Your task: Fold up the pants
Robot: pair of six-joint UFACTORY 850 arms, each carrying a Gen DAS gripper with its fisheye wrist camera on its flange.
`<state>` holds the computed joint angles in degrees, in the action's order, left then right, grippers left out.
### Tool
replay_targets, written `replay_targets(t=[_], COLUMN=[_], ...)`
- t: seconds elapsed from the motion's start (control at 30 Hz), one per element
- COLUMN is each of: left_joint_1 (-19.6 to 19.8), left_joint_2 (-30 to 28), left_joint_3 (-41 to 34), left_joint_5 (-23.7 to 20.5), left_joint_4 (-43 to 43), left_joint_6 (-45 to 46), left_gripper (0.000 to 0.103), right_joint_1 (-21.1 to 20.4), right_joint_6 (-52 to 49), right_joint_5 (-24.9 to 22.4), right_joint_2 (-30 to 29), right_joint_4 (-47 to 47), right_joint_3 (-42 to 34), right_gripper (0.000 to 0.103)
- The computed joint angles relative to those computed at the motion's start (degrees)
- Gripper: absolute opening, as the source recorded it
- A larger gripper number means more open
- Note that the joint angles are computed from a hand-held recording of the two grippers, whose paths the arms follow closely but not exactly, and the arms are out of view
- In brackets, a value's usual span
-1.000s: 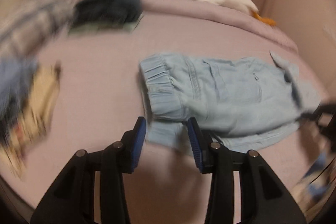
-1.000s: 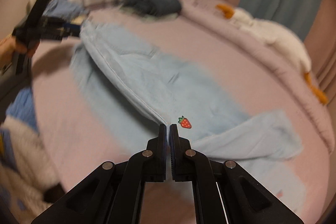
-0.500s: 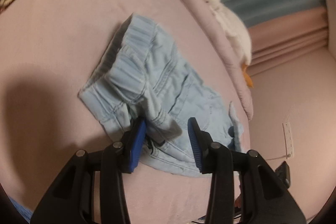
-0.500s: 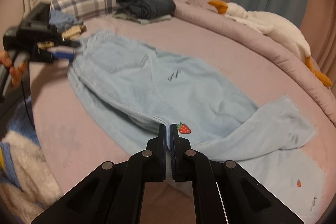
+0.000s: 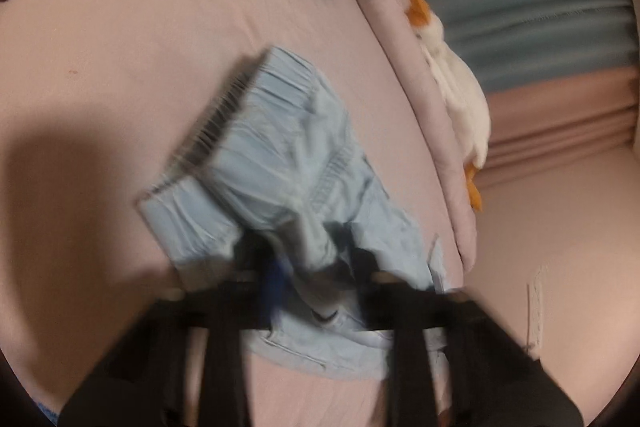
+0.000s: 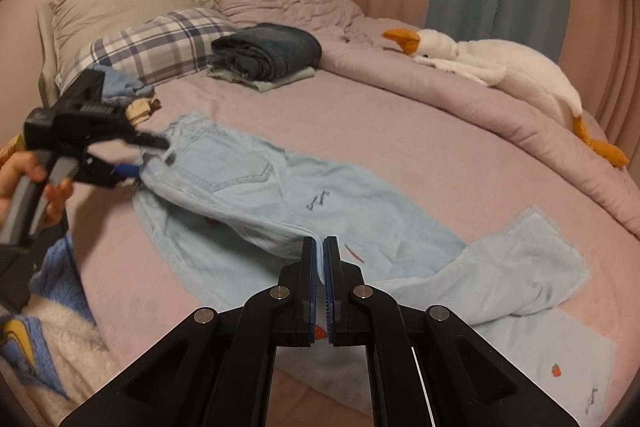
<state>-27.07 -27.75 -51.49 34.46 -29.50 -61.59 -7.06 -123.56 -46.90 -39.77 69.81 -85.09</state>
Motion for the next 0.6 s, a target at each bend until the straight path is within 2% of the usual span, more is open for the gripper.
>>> replay_targets(t=[0.03,0.1,0.2,0.43,0.5,0.6], left_joint_1=[-0.5,-1.6,-2.9,-2.4,-2.2,-2.1], left_joint_2=[0.3,0.9,1.6,-0.7,-1.3,0.0], left_joint_3=[0.3,-0.1,0.5,-1.0,-1.8,-0.9], left_joint_5=[0.5,-1.5,-1.6,-5.8,-6.3,-7.4], left_joint_4=[-2.2,-7.3,-10.8,-10.2,-11.3,-8.4], left_joint_6=[2.1,9.1,12.7,16.9,20.0,18.5], left_gripper=[0.019,0.019,0.019,0.021,0.02,0.029], right_joint_1=[-0.1,-0.4,-0.8,-1.5,-0.9,-0.2], right_joint_6=[-0.2,0.0,-1.7,-0.5,1.1,9.1], right_joint_5=[0.2,-0.2,0.1,0.6,2.8,3.1], right_joint_2=[0.0,-0.1,0.6,0.1,-1.0,-3.3], right_joint_4=[-0.2,-1.0,-0.9,-5.9,-7.0,-13.2], right_joint_3=[0.1,0.5,1.8,2.4,1.9,-0.9], right_gripper=[0.004,0.004,0.004,0.004,0.004,0.004])
